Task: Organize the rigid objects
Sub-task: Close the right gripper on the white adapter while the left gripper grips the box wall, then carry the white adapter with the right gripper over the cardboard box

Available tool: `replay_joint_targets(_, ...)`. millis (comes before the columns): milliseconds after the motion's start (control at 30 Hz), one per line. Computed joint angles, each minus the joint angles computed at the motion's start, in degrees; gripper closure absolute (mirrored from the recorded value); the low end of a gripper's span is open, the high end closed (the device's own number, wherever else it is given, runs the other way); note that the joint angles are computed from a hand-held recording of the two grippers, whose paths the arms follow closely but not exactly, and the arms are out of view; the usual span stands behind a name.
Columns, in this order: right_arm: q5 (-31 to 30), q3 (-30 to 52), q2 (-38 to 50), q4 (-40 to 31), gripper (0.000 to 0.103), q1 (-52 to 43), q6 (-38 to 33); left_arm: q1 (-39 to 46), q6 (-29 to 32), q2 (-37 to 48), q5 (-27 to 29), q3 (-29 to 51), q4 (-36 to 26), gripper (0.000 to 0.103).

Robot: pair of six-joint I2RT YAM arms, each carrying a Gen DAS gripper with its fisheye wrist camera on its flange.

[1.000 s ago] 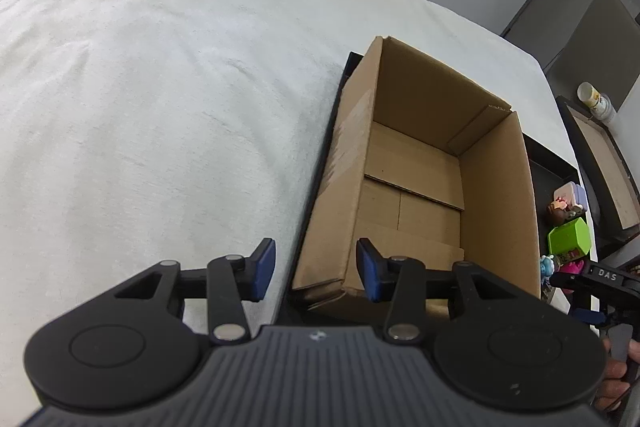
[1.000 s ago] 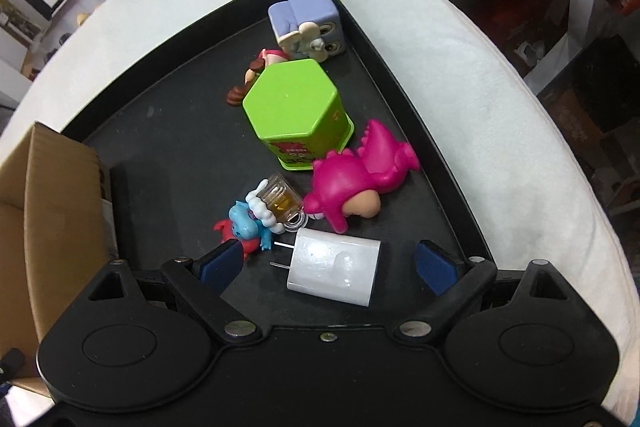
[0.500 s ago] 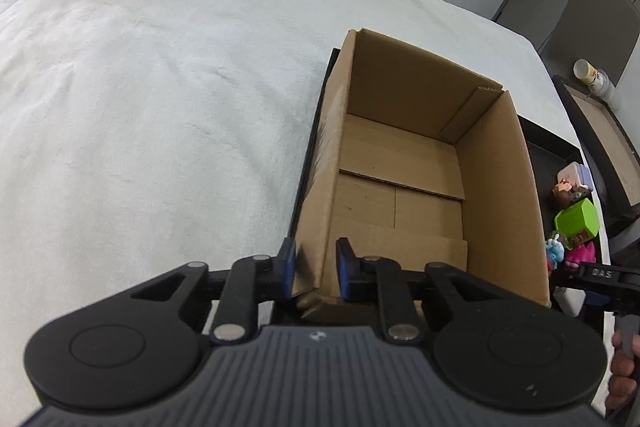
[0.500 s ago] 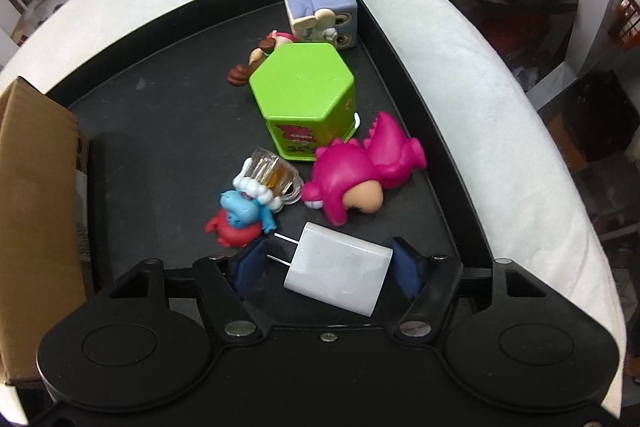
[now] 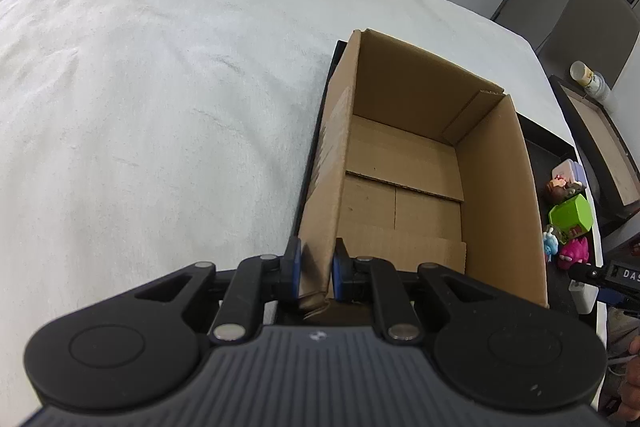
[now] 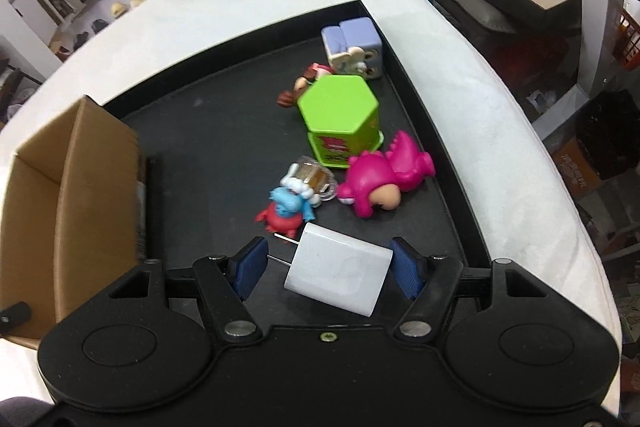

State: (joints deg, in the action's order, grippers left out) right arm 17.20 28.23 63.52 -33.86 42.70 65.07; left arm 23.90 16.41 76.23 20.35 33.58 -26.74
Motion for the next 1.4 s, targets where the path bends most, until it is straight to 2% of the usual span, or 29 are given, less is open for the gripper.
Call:
replay_joint_targets(167,5.2,4.4,-0.3,-5.2,0.038,7.2,2.8,-0.4,0.3,1.8,0.7,2.5,-3.3,0.089)
replay_joint_targets(300,6.1,6.7,-1.6,-6.0,0.038,10.0,4.1,-1.0,0.9,3.3,1.5,3.9,-5.7,0.087)
replay_joint_targets(567,7.7,12.6,2.8,-7.3,0.038,13.6,5.2,0.0,2.6,5.2,2.7,6.2,-8.3,0.086)
replay_joint_targets(900,9.3,20.6,9.9,-8.1,0.038,16.5,3.8,1.9,4.4,4.8,4.2,4.4,-5.5,0.087)
replay_joint_targets(1400,8.7,31.0,20.9,-5.9,0.038,16.5,-1.5,4.8,6.5,8.1,6.9,6.5,-6.5,0.087)
